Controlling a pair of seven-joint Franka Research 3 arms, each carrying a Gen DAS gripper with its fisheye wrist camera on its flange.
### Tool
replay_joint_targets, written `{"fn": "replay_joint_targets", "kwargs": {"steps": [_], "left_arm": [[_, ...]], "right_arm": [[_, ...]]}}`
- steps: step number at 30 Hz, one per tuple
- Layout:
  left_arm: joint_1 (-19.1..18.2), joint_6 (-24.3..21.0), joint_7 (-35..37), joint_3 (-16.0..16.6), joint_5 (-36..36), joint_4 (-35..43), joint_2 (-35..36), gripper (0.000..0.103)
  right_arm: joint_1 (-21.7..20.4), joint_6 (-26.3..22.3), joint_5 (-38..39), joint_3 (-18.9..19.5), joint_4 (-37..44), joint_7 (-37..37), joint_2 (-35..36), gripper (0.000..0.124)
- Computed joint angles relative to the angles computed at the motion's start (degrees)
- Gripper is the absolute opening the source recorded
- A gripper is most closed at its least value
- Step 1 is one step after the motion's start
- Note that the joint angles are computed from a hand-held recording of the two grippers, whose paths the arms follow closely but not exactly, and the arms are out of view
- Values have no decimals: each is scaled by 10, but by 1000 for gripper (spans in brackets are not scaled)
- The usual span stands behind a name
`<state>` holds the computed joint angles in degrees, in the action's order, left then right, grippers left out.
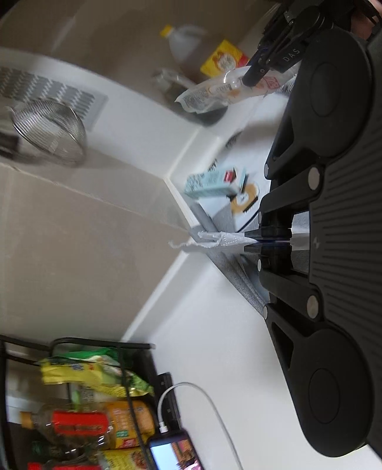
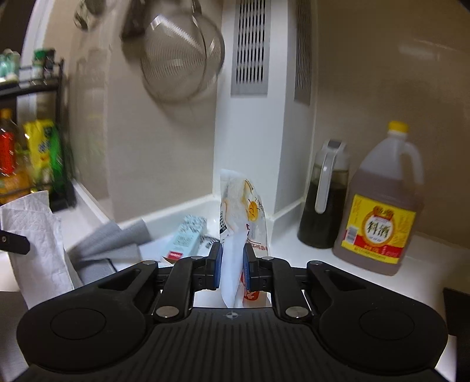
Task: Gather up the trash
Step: 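Grasp the clear sauce pouch with the right gripper, then grasp the white tissue with the left gripper while the right holds the pouch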
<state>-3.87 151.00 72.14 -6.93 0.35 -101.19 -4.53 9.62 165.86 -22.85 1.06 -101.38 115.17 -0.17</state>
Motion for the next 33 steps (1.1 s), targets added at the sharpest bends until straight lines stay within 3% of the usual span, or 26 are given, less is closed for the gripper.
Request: {"fn": "replay_joint_targets", "kwargs": {"steps": [9, 16, 24, 33], "left_arm": [[-30, 33, 30, 16, -25, -134, -144, 1], [-71, 36, 45, 36, -32, -242, -273, 1], [-97, -9, 49, 55, -13, -369, -438, 1], [-95, -94, 42, 63, 15, -477, -603, 1]], "right_arm": [[-16, 43, 89, 30, -140, -72, -151, 16], [2, 48, 176, 42, -240, -138, -274, 16], [46, -9, 256, 48, -338, -209, -411, 16], [75, -94, 328, 75, -404, -258, -526, 16]]}}
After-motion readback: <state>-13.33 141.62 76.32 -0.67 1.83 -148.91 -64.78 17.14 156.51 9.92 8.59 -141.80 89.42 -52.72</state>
